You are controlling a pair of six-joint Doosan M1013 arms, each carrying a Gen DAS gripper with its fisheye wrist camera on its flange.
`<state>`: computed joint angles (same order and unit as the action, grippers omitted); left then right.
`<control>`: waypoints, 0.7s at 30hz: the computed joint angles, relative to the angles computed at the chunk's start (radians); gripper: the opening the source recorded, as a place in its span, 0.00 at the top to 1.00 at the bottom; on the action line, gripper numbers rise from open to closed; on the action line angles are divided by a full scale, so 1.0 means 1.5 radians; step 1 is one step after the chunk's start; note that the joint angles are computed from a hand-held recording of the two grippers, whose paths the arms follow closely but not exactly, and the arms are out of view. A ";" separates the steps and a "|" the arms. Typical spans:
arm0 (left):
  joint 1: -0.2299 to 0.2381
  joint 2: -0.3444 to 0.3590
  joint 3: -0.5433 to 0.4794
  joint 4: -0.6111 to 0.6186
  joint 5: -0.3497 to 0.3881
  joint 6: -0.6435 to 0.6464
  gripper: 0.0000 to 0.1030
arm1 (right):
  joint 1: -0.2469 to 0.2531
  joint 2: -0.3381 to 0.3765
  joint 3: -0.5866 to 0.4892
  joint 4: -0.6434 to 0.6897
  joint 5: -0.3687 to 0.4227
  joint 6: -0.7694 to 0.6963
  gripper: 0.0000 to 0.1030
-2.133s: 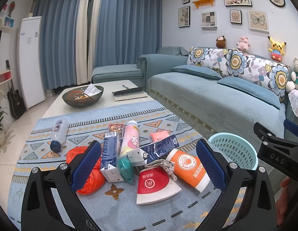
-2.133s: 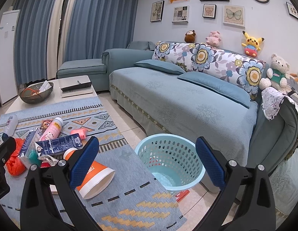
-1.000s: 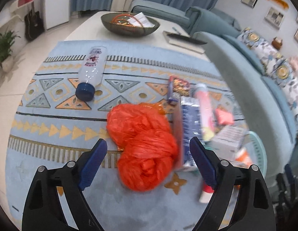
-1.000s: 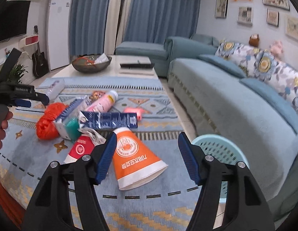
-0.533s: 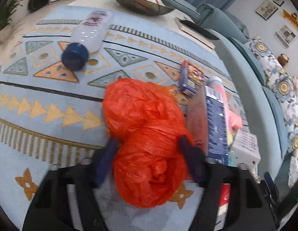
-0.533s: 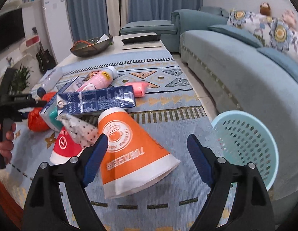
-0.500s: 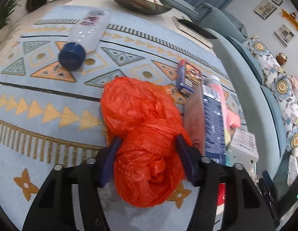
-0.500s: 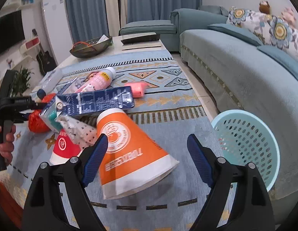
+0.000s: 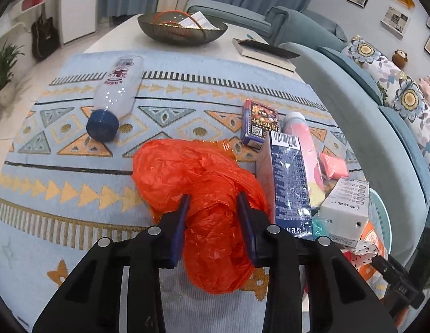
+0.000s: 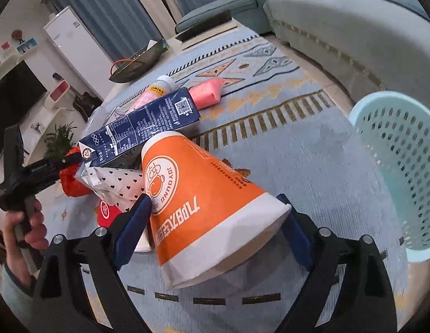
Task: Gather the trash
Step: 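Carry the bag and cup to the blue basket and release both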
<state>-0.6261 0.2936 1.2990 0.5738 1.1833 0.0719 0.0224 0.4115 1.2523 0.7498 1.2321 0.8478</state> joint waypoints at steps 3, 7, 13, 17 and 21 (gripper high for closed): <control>-0.003 -0.003 0.004 0.018 -0.006 -0.012 0.71 | -0.003 -0.007 0.010 0.008 -0.006 -0.002 0.24; -0.014 -0.012 0.010 0.073 -0.015 -0.045 0.72 | -0.011 -0.031 0.031 0.027 -0.020 -0.030 0.48; -0.030 -0.026 0.018 0.141 -0.029 -0.083 0.72 | -0.004 -0.078 0.063 0.000 -0.095 -0.080 0.69; -0.036 -0.026 0.015 0.159 -0.030 -0.083 0.72 | 0.011 -0.116 0.096 -0.050 -0.186 -0.122 0.72; -0.038 -0.025 0.011 0.161 -0.022 -0.069 0.72 | 0.016 -0.116 0.096 -0.063 -0.187 -0.128 0.71</control>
<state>-0.6825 0.2566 1.3158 0.8154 1.1507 -0.0322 0.0466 0.2374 1.3959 0.6548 0.9508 0.6558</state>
